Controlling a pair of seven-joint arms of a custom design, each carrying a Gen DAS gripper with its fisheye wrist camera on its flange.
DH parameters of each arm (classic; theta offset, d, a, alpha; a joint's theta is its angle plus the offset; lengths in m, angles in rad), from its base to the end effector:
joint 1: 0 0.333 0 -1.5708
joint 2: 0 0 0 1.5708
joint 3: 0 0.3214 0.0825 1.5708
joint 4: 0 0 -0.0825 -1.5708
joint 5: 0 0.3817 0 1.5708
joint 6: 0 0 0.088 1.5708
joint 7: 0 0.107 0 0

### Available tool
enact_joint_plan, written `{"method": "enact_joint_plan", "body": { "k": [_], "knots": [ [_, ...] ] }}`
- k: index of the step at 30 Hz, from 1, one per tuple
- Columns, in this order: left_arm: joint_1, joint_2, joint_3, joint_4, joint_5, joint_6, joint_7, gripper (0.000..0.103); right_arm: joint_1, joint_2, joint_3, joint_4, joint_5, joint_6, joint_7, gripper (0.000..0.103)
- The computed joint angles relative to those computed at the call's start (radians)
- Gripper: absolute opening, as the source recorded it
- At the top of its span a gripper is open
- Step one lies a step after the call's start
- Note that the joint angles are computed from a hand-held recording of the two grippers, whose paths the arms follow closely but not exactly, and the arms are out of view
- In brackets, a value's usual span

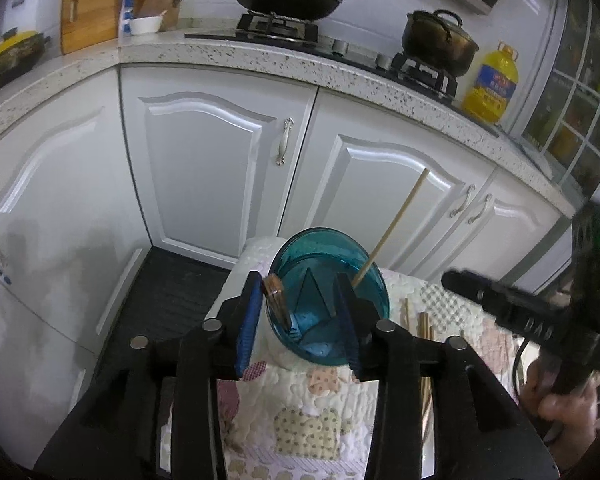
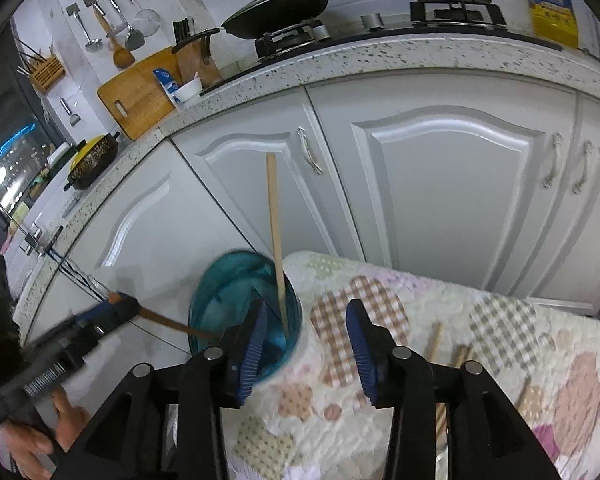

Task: Organize utensils
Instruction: 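Lower chopstick and spatula into the teal-lidded holder and open both grippers, then move both open grippers back over the remaining utensils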

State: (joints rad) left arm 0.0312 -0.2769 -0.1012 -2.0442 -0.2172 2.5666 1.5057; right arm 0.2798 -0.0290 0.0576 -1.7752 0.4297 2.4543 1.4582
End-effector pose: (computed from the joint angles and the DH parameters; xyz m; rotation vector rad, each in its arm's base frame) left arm 0.5189 -0.0400 0.6585 -1.9247 1.7066 -0.9567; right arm 0.5659 0.1990 0.6472 -1.8375 1.4770 -0.1734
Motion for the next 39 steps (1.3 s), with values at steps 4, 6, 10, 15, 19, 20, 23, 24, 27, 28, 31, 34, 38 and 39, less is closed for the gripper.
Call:
{"method": "enact_joint_plan", "body": {
  "k": [4,6,10,15,19,20,23,24,27,28,31,34,38,39],
  "knots": [
    [0.004,-0.062,-0.012,-0.046,0.013,0.037,-0.028,0.041,0.004,-0.081,-0.005,-0.103,-0.045,0.034,0.019,0.04],
    [0.002,-0.088,-0.018,-0.065,0.017,0.05,-0.036,0.043,0.01,-0.115,-0.01,-0.141,-0.067,0.051,0.03,0.04],
    [-0.013,-0.135,-0.033,-0.101,0.024,0.06,-0.04,0.044,0.023,-0.198,-0.028,-0.231,-0.103,0.081,0.051,0.043],
    [-0.033,-0.166,-0.07,-0.139,0.047,0.063,-0.065,0.044,0.029,-0.28,-0.043,-0.317,-0.168,0.093,0.101,0.043],
    [-0.05,-0.17,-0.098,-0.16,0.072,0.057,-0.081,0.044,0.027,-0.345,-0.05,-0.38,-0.236,0.104,0.144,0.043],
    [-0.054,-0.171,-0.105,-0.165,0.078,0.059,-0.086,0.044,0.027,-0.361,-0.054,-0.394,-0.247,0.105,0.152,0.043],
    [-0.068,-0.166,-0.119,-0.172,0.092,0.06,-0.103,0.044,0.02,-0.402,-0.059,-0.43,-0.29,0.104,0.181,0.044],
    [-0.073,-0.166,-0.12,-0.174,0.094,0.059,-0.106,0.044,0.02,-0.412,-0.061,-0.437,-0.302,0.101,0.187,0.045],
    [-0.093,-0.165,-0.121,-0.18,0.092,0.058,-0.11,0.044,0.01,-0.444,-0.062,-0.464,-0.346,0.093,0.212,0.049],
    [-0.097,-0.164,-0.123,-0.181,0.093,0.059,-0.112,0.044,0.008,-0.456,-0.065,-0.474,-0.354,0.091,0.22,0.051],
    [-0.109,-0.161,-0.13,-0.179,0.099,0.056,-0.116,0.044,0.011,-0.48,-0.077,-0.495,-0.362,0.093,0.235,0.053],
    [-0.119,-0.154,-0.132,-0.172,0.105,0.052,-0.117,0.044,0.005,-0.498,-0.077,-0.508,-0.382,0.094,0.253,0.053],
    [-0.122,-0.15,-0.14,-0.168,0.119,0.055,-0.127,0.044,0.0,-0.507,-0.078,-0.515,-0.4,0.082,0.276,0.055],
    [-0.122,-0.149,-0.142,-0.169,0.122,0.056,-0.13,0.044,-0.002,-0.509,-0.08,-0.517,-0.403,0.08,0.282,0.056]
  ]
}}
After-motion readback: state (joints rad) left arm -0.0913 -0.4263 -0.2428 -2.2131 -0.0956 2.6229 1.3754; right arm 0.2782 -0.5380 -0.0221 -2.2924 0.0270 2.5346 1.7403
